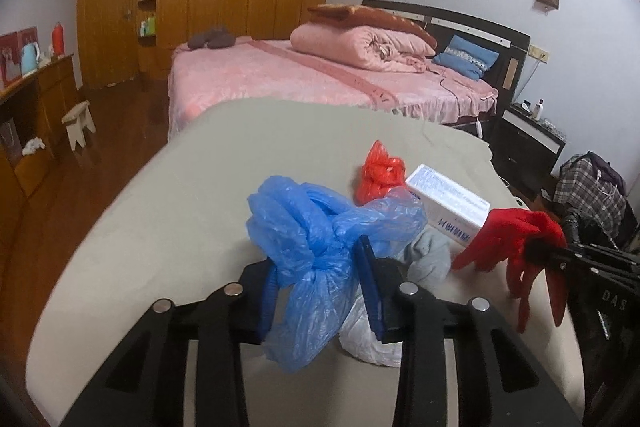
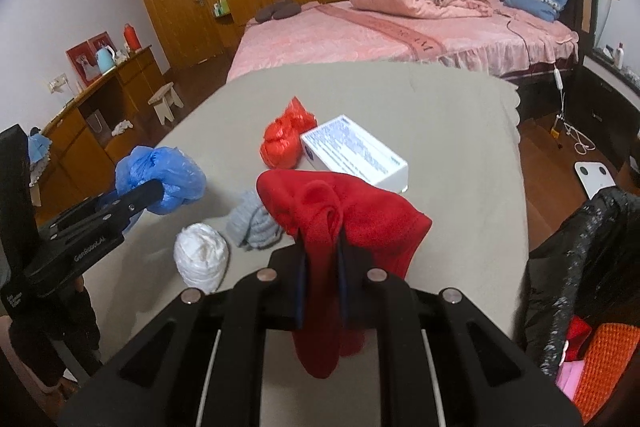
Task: Collect trash
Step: 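Carry the blue bag with the left gripper while the right gripper carries the red cloth to the bin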
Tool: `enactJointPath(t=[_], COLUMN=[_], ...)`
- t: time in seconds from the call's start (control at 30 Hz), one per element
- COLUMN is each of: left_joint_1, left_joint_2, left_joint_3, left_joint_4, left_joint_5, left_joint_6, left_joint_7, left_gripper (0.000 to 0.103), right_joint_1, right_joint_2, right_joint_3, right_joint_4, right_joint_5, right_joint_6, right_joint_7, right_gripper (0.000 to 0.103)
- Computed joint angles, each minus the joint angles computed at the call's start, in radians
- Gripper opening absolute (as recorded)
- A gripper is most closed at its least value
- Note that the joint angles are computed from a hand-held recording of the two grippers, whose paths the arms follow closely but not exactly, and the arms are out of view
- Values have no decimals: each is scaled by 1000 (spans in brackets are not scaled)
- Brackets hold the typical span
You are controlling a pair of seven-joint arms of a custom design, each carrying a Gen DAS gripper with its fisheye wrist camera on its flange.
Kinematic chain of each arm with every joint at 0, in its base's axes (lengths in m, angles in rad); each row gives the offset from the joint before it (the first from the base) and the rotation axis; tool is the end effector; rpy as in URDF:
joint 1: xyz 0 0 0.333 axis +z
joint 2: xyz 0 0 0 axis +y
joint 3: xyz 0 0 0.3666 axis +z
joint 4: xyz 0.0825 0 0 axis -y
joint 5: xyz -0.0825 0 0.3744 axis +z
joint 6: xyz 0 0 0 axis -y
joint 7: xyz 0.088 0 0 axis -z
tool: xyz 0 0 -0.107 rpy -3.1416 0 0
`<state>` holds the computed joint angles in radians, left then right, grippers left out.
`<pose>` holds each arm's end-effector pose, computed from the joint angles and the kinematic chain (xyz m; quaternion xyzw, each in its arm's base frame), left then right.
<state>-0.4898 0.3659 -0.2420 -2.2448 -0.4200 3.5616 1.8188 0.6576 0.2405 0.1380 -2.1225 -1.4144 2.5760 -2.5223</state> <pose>0.4860 -0.3516 0.3701 -0.4755 0.7586 -0.4031 0.1894 0.4017 0.4290 0.3666 -0.5703 0.7159 -0.2406 0.3231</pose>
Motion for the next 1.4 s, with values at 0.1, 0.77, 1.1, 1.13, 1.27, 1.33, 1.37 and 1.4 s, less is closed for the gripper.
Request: enactJointPath(t=[0.1, 0.77, 1.1, 1.13, 1.27, 1.33, 1.37, 1.4], left_joint_1=[-11, -81, -147, -151, -182, -197, -203, -209], left_joint_2=[-16, -73, -65, -62, -53, -47, -45, -42], left_joint_3=[3, -41, -61, -63, -71, -74, -76, -79], left_joint_4=[-4, 24, 73, 78, 100, 110, 115, 119], left_joint_5=[-4, -23, -37, -34, -31, -29, -27, -24], left_joint_6=[7, 24, 18, 16, 16, 15, 13, 12], left_joint_7=[8, 38, 58, 58, 66, 71, 72, 73], left_gripper=[36, 36, 36, 36, 36, 36, 36, 36], right_joint_1=[2, -17, -31, -32, -35, -36, -38, -39], right_joint_2=[-18, -242, -379, -396, -455, -489, -501, -514], right_joint_3=[2, 89, 146, 152, 175, 186, 191, 195], right_joint_4=[-8, -175, -292, -306, -353, -380, -391, -401], right_joint_5=[-6, 14, 91, 103, 147, 174, 182, 192], right_joint_6=[-8, -163, -250, -259, -294, -312, -316, -321], right_joint_7=[7, 54, 60, 59, 50, 43, 42, 40], right_gripper=[12, 12, 12, 12, 12, 12, 12, 12])
